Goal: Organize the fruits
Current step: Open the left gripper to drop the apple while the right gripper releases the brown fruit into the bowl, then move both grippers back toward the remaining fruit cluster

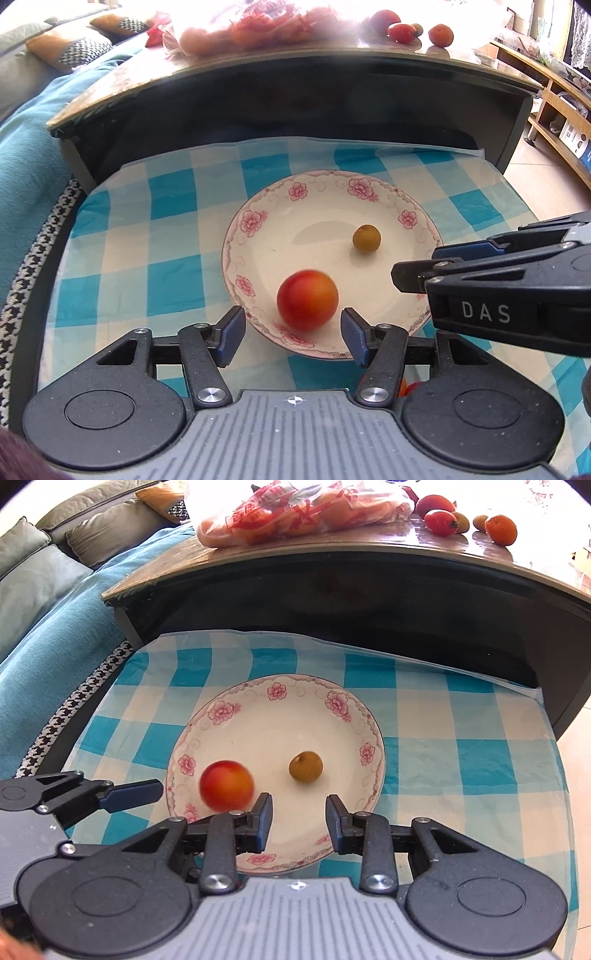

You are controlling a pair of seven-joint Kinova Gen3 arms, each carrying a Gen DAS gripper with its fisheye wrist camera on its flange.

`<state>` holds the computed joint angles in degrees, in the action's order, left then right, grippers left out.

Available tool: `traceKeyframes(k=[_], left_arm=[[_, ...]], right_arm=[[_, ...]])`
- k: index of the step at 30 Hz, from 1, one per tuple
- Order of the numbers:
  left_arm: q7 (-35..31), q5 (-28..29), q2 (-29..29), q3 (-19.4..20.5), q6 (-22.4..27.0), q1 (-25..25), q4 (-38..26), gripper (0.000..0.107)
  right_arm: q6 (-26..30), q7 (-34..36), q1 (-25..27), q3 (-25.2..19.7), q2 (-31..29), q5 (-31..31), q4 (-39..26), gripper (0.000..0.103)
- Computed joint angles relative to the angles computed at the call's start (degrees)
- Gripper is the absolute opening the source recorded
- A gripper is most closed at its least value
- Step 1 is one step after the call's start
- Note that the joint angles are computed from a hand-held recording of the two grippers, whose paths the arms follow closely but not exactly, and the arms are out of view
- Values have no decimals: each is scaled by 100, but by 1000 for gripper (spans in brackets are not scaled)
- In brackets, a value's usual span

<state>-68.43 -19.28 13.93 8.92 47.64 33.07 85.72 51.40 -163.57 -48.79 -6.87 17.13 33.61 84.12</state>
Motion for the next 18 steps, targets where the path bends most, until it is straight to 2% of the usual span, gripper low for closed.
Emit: traceKeyframes(k=[18], left_arm=[[464,-425,-618,222,-18,55,649,69]], right_arm=[[683,-986,-596,-302,-287,665,226,34]])
